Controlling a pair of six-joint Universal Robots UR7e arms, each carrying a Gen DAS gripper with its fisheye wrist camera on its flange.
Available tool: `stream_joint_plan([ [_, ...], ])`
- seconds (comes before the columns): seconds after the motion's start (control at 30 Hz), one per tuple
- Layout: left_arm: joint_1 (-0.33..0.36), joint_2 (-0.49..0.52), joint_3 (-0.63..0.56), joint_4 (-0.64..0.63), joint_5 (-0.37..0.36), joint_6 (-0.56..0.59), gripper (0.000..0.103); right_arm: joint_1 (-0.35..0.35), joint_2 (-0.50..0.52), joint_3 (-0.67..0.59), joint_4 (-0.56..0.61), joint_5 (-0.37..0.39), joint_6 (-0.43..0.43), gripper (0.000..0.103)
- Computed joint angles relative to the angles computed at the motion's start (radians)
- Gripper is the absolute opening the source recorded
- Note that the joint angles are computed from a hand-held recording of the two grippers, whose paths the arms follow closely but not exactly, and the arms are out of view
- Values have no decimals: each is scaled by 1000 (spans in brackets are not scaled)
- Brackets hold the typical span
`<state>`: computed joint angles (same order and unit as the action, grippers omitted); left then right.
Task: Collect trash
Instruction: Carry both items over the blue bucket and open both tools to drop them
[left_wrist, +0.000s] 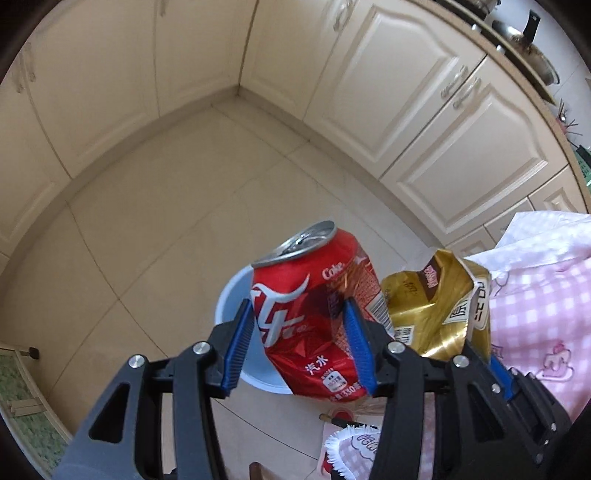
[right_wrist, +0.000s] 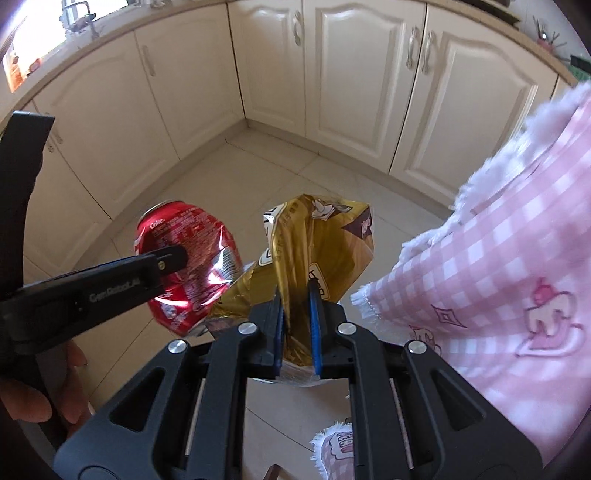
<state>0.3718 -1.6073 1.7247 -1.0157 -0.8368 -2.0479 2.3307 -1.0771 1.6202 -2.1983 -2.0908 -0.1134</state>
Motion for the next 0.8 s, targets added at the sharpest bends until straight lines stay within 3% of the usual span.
stream_joint_plan([
  [0.1,46,1,32,-78,9,58,50,-24,12,13,-4,10,19,12],
  [0.4,84,11,70,-145,-33,72,50,-61,43,22,3,22,34,12],
  [0.8,25,20,11,50,-85,-54,50,-88,72,-15,52,87,77,14],
])
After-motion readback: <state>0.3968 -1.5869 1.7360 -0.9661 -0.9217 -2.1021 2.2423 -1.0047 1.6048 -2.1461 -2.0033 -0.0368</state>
